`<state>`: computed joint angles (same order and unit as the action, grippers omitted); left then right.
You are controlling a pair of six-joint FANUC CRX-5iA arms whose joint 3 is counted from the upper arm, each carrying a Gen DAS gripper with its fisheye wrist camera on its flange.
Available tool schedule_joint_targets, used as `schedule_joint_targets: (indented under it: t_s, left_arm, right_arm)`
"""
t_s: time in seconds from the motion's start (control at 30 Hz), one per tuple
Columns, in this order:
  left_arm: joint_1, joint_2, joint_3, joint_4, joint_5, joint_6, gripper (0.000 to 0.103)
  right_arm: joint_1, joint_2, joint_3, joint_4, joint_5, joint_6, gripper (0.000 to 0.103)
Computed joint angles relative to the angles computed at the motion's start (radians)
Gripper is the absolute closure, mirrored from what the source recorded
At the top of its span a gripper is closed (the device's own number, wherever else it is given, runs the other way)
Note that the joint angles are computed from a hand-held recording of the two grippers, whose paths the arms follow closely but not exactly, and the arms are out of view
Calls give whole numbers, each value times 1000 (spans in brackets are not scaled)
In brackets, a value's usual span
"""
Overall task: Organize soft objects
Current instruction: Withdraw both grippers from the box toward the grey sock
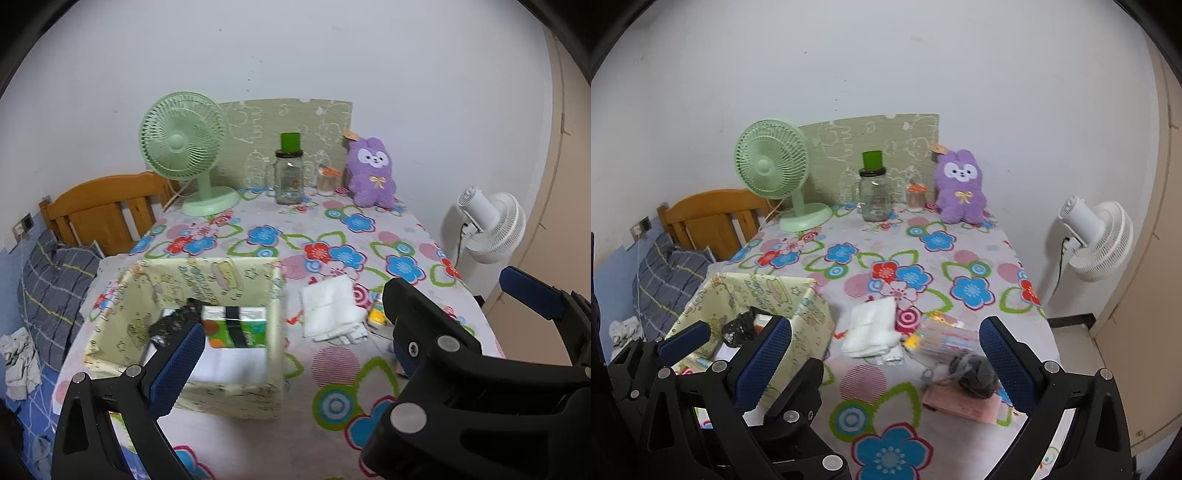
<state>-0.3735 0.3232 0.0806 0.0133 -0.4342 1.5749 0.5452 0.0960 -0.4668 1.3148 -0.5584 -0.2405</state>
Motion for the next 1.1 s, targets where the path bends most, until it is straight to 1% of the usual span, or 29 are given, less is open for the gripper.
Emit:
schedule_joint_targets:
  t_s: [0.2, 0.3, 0.43, 0.5, 0.53, 0.57, 0.63, 0.67, 0.8, 0.9, 1.03, 1.1]
  left_arm:
    - [-20, 25, 1, 54, -8, -45, 0]
    - [-32, 36, -2, 72, -3, -70, 0]
    - [-43, 48, -16, 96, 25, -92, 1]
    - [-45, 51, -52, 189, 65, -186, 2]
    - [-48, 54, -60, 216, 72, -216, 2]
    - [-53, 59, -55, 212, 72, -212, 2]
    - [-59, 62, -70, 243, 98, -233, 2]
    - [-63, 66, -72, 244, 106, -224, 2]
    - [-71, 97, -32, 215, 63, -190, 2]
    - [-79, 120, 1, 168, 36, -144, 2]
    - [-92, 148, 57, 66, -3, -45, 2]
    - [-96, 166, 87, 36, -29, -12, 2]
  right_arm:
    - [-18, -23, -50, 30, -17, -52, 0]
    - [-19, -23, -54, -6, -26, -34, 0]
    - [-38, -28, -85, 27, -18, -77, 0]
    - [-50, -32, -101, 53, -10, -100, 0]
    - [-56, -33, -108, 62, -6, -108, 0]
    - [-63, -35, -115, 69, 2, -114, 0]
    - [-75, -38, -124, 72, 23, -120, 0]
    - [-83, -39, -130, 74, 36, -125, 0]
    - [-102, -34, -144, 89, 52, -148, 0]
    - [-116, -24, -149, 90, 65, -149, 0]
    - [-140, -7, -151, 87, 88, -150, 0]
    - [-150, 0, -149, 82, 96, -149, 0]
